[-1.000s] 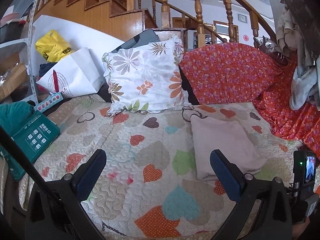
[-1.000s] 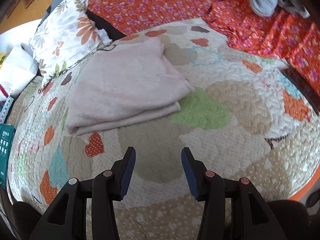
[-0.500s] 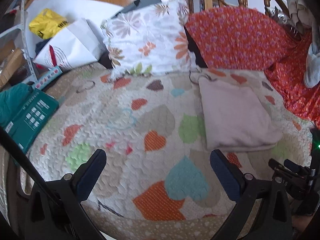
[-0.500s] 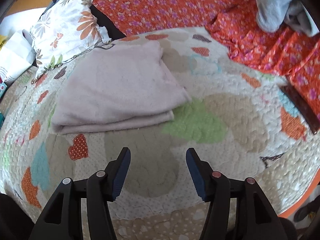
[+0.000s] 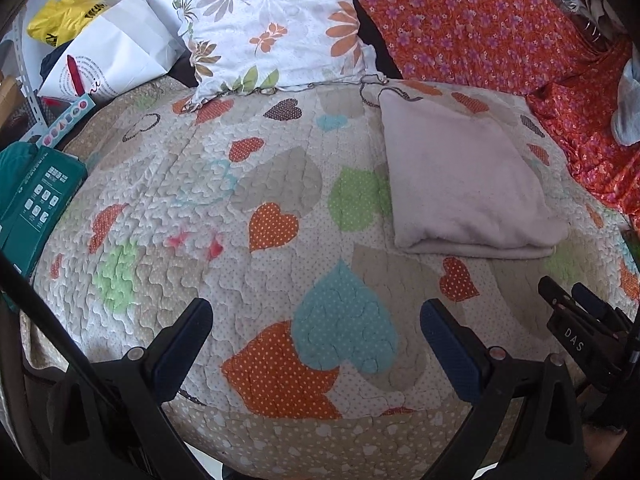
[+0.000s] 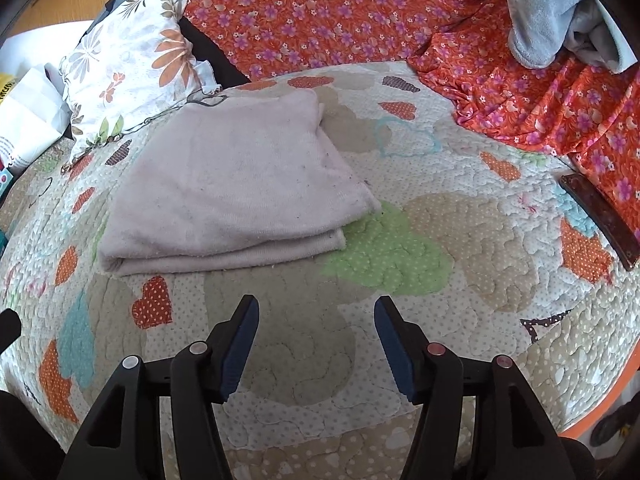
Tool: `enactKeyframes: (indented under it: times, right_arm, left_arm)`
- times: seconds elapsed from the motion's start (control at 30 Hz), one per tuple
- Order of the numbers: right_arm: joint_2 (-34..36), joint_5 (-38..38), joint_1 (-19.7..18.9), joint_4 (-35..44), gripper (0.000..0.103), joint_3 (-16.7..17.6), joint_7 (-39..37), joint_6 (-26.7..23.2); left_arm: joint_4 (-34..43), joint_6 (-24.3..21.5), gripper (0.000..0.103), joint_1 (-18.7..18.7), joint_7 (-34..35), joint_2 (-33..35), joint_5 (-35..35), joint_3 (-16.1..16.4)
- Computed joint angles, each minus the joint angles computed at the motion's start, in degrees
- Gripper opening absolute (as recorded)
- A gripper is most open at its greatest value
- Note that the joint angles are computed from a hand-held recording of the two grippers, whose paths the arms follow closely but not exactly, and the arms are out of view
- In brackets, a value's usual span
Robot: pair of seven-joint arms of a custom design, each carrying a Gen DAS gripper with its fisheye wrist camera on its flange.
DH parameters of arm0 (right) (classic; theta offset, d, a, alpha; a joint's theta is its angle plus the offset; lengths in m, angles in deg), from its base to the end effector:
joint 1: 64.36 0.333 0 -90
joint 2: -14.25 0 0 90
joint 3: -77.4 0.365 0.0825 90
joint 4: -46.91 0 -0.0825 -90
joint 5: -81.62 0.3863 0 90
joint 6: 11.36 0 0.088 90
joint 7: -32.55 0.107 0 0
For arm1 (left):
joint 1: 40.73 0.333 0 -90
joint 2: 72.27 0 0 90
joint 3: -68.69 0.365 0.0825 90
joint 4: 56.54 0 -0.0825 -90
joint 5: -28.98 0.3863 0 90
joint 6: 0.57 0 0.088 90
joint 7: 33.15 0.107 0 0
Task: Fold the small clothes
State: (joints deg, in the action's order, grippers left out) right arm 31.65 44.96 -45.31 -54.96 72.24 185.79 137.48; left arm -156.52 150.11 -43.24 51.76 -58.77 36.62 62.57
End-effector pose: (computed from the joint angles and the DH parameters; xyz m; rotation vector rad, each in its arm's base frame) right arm 0.6676 0.1845 0.4871 -1.4643 2.1649 -0.7316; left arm 0.6799 -0.0987 0.5591 -1.7065 1.9733 -0.6270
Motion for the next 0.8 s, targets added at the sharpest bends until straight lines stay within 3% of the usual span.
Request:
enactKeyframes:
  times: [0.47, 0.8]
  right_arm:
    - [0.7, -0.6, 0.4, 0.6, 0.067, -0.4, -0.3, 0.1]
    - [-0.4, -5.9, 1.3, 0.0, 0.069, -1.0, 4.1, 0.0]
  left_arm:
    - [0.6, -1.8, 0.103, -0.4, 0.1, 0.6, 0.8, 0.0]
    - [0.4, -1.8, 0.103, -0.4, -0.5, 0.3, 1.1, 0.3]
